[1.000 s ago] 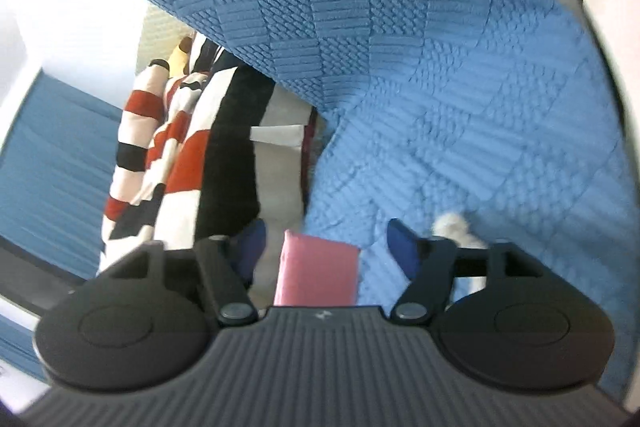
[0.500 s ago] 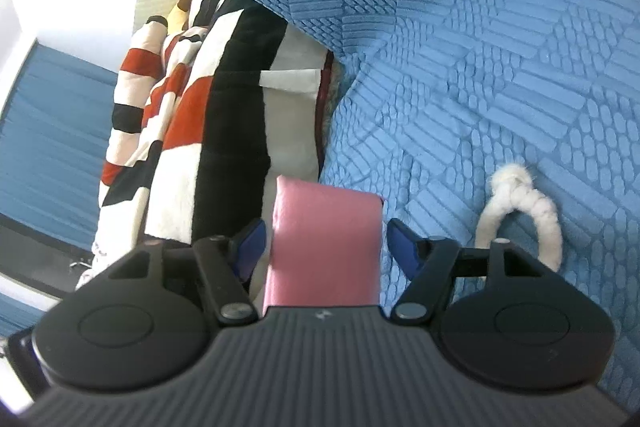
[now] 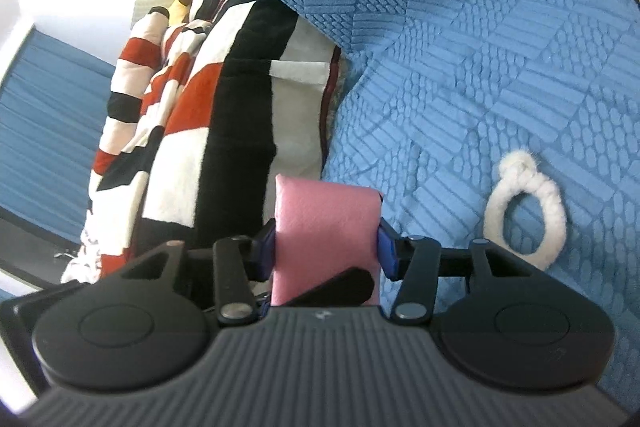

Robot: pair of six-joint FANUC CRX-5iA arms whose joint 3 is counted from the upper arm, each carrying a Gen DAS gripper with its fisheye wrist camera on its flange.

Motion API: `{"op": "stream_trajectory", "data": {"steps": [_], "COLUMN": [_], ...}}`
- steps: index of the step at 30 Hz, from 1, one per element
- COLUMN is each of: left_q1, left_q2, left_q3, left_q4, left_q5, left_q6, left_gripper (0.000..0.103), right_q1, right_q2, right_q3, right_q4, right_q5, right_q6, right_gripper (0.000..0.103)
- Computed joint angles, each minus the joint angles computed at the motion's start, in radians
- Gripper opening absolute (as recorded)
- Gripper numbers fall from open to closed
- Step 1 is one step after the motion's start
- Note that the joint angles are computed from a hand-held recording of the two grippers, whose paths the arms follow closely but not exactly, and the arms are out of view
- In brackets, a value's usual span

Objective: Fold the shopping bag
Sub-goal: 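Grasp the white rope loop with the right gripper while the left gripper holds the folded sleeve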

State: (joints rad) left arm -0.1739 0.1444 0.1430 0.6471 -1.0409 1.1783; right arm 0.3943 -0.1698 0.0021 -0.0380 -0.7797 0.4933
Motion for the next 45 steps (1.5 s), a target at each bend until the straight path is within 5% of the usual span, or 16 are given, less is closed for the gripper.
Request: {"op": "stream_trajectory", "data": {"steps": [6,12,20,30,34,45], "left_q1": [-0.008,-0.017,-0.03,-0.034,-0.037,-0.045], "left_q2": [0.026,0.052,0.084,0.097,0.097,0.089], "left_q3": [0.055,0.089,0.136,0.154,0.15,0.135], "left_q4": [-0.095,-0.124,-0.155,-0.168,-0.169,-0.173], "left_q5": [-0.044,-0.087,-0.132,-0.146,-0.142,-0.128], "left_q6": [0.058,0.07,0.081,0.091,0.084,0.062], "left_gripper": [0.014,0.014,0.014,0.014,0.014,0.014], "right_q1": [0.021,0.04,0.027,0.023,0.045,0.043], "right_q2": [-0.027,-0.001,0.086,0.145,0.161,0.061], "right_q3": [-0.052,-0.048,0.036,0.085,0.086,0.035], "right_q4": [0.167,0.354,0.324,0.271,0.314,0.362], "right_q5": [-0.005,-0.198,-0.36,-0.391,-0.41,-0.304], "right_q6": [-0.068,-0.077,0.142,0.301,0.323,0.158], "right_gripper": [0.06,0.06,0.05,0.03,0.014,0.011]}}
